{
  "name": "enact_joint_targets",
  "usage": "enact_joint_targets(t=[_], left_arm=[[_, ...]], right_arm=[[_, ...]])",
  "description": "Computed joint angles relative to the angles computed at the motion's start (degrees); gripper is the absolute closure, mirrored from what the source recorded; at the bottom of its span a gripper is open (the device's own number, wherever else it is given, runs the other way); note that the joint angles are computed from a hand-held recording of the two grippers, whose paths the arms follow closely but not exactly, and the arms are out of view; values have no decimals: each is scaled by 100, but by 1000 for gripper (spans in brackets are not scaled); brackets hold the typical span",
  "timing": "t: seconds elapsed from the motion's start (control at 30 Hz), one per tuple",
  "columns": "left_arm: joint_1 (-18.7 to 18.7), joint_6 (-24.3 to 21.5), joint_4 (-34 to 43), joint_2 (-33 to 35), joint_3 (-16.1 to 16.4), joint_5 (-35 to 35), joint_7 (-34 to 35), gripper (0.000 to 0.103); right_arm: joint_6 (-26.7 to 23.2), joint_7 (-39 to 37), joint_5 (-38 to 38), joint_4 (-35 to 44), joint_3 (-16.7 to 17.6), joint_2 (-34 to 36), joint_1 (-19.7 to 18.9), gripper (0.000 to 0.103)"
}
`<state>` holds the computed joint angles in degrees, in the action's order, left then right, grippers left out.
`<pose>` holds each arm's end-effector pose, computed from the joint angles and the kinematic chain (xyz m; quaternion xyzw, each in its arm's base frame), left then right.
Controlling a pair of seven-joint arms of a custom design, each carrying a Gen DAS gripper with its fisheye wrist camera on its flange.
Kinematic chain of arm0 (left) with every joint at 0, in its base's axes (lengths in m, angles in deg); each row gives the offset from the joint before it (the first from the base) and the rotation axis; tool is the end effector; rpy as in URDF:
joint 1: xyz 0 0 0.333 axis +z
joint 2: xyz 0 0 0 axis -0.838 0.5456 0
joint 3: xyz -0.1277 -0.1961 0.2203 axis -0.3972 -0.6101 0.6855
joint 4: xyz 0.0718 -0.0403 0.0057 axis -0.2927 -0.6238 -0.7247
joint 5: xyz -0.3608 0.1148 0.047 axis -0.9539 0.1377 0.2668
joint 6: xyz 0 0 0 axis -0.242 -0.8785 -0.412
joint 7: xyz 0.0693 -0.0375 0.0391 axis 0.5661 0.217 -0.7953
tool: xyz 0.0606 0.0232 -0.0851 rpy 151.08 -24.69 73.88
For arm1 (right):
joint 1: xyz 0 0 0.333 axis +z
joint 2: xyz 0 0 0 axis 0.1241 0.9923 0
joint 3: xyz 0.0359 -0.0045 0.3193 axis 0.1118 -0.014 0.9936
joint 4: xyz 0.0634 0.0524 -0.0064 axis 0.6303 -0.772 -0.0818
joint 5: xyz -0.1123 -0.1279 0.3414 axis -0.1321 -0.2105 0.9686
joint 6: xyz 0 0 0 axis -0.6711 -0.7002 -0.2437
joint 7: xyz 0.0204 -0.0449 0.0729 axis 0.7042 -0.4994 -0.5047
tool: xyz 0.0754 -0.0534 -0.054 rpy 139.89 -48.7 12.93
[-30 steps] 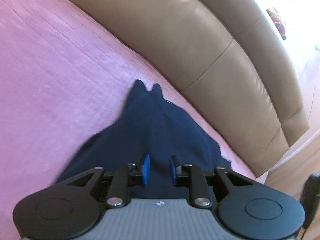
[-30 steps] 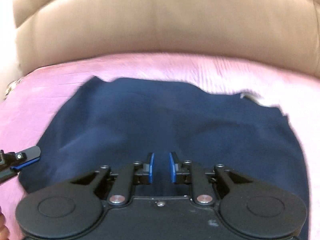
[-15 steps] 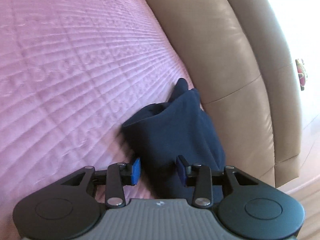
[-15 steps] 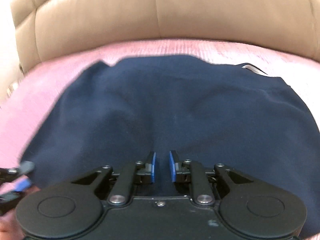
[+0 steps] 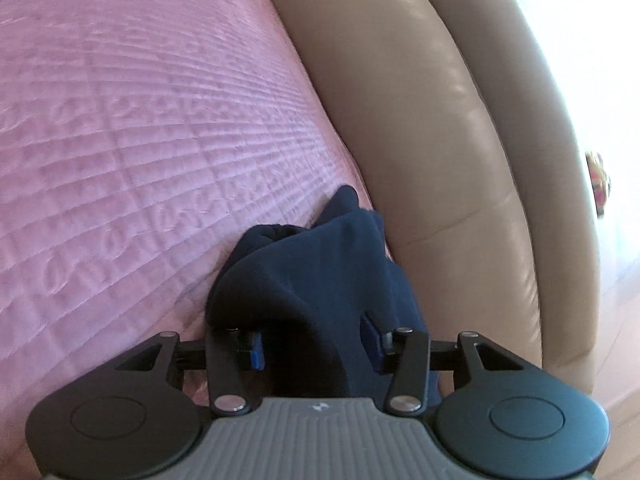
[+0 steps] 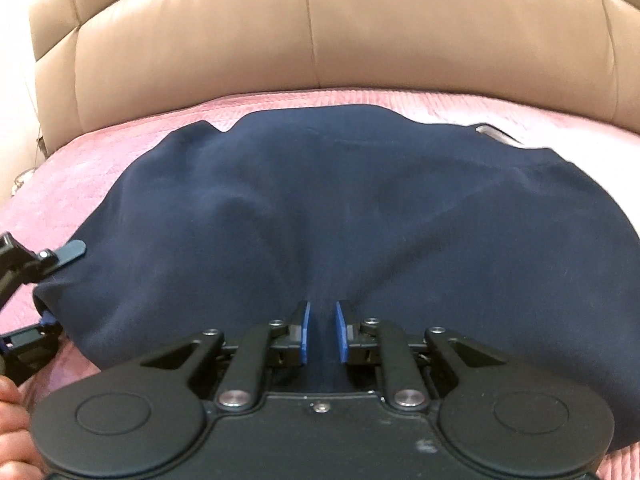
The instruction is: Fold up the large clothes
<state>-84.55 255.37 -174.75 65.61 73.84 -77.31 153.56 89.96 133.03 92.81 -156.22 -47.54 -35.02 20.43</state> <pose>0.5420 -0.2771 0.4451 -0.7906 0.2377 -0.5626 0.0447 0.4256 0.0865 0.5861 -0.7012 0.6134 -0.1726 0.3199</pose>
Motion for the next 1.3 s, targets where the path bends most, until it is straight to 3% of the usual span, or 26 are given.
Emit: enact_joint_targets(t=[0.13,0.2,0.23,0.3,0.37,0.43,0.53,0.57,0.6,0.67,0.73,0.8,0.87,0.93,0.97,1.03,1.07,1.1,1.17,1.3], left_arm=[[-157,-4,172,34,90,-542,446,58],[-333,-132,498,111,221,-1274,1260,71],[-362,-239,636,165,271,-1446,1560,92],[-225,-134,776,301,138,-1169,1577,93],[-471,-120,1200,354,298,-1576,2718,94],[-392,-142,1378,341,156,-848,2988,95],[295,-471,1538,386,-531,1752,2007,96],[342,-746,1829,491,-653,2129,2099,96],[561,-1040,2140,672,-975,2818,1989,96],[1231,-1428,2625,1125,-1976,4008,1839,96],[1790,-1802,3095,1710,-2977,5331,1450,96],[2013,-2345,3521,2228,-3735,5822,1747,96],[1934,-2894,3809,2524,-3962,5908,1937,96],[1716,-3275,3837,2549,-3725,5672,1871,97],[1607,-3433,3746,2477,-3517,5547,1770,97],[1364,-3651,3473,2235,-3002,5315,1463,97],[1284,-3626,3270,2091,-2792,5208,1332,97],[1319,-3575,3093,1993,-2759,5075,1302,97],[1550,-3365,2708,1819,-2944,4792,1394,97],[1592,-3423,2507,1591,-2928,4461,1576,97]], right_arm=[[12,-38,117,9,-74,27,41,86],[49,-50,170,-26,-84,6,48,86],[70,-41,179,-62,-72,-25,42,86],[125,-89,220,-111,-98,-50,68,86],[207,-260,390,-179,-239,-82,184,86],[375,-616,923,-322,-616,-154,492,86],[313,-1072,2274,-385,-1404,-221,1020,88],[92,-1090,2584,-280,-1558,-181,1048,88],[-149,-1119,2810,-161,-1680,-135,1044,88],[-670,-1129,3215,65,-1936,-65,976,90],[-1016,-1060,3493,173,-2120,-123,759,90],[-1013,-1023,3424,156,-2096,-293,344,88],[-1004,-901,2971,192,-1954,-374,-281,74],[-1112,-787,2393,319,-1800,-293,-930,72],[-1225,-892,2335,411,-1876,-228,-1067,72],[-1682,-1195,2608,696,-2202,-15,-1107,70],[-1908,-1329,2765,847,-2329,103,-1107,62],[-2050,-1438,2920,976,-2384,199,-1100,54],[-2276,-1757,3416,1169,-2515,337,-1010,19],[-2725,-2088,4124,1596,-2598,776,-936,20]])
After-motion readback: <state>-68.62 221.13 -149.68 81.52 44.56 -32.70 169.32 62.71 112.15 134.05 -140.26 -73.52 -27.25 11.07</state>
